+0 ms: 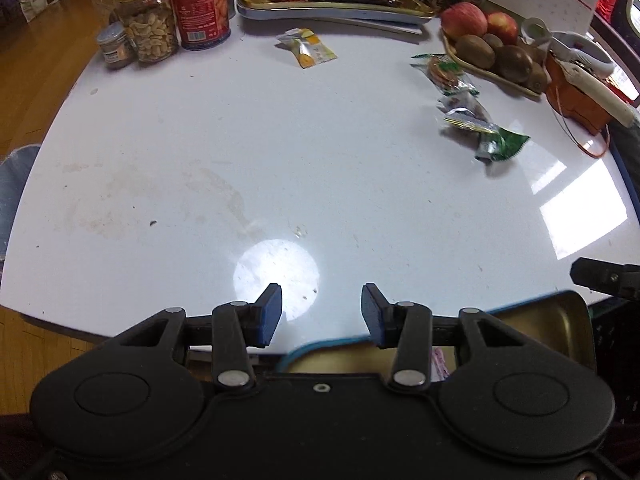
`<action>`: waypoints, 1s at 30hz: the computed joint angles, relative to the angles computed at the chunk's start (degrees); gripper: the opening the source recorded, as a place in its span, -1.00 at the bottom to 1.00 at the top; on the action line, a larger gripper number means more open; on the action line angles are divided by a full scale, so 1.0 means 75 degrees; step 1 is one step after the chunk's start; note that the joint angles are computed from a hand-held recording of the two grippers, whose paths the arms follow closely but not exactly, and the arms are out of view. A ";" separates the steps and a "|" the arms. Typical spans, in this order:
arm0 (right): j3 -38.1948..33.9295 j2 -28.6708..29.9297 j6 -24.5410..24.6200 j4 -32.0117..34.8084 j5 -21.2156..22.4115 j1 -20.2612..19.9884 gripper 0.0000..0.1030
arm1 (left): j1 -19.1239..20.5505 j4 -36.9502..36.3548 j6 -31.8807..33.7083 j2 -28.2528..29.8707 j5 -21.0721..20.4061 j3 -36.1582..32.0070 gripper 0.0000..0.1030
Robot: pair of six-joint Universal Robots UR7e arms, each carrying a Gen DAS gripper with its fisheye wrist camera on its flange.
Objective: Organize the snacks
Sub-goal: 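Reach left tool to the yellow PASS candy while right tool reaches green bag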
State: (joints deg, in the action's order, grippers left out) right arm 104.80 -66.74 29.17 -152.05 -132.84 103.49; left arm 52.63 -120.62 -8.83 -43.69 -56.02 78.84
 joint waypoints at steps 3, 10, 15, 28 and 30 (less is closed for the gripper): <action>-0.0356 0.0207 0.0035 -0.0059 0.0033 -0.0261 -0.14 | 0.0153 0.0205 0.0008 0.0422 0.0150 -0.0640 0.02; -0.1436 0.0832 0.0099 0.0054 0.0006 -0.0943 -0.14 | 0.0469 0.0760 0.0137 0.1633 0.0268 -0.2627 0.02; -0.2072 0.1247 0.0106 0.0132 0.0083 -0.1277 -0.14 | 0.0558 0.1261 0.0456 0.2593 0.0200 -0.4204 0.02; -0.3184 0.2038 -0.0135 0.0561 0.0265 -0.1460 -0.13 | 0.0867 0.1795 0.0199 0.3412 0.0224 -0.5736 0.01; -0.3262 0.2093 -0.0091 0.0643 0.0272 -0.1468 -0.13 | 0.0896 0.1955 0.0142 0.3471 0.0113 -0.5902 0.01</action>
State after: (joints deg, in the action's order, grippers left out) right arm 80.33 -51.04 28.49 -147.23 -130.80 92.48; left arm 59.35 -105.96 -7.76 -17.66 -55.17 34.58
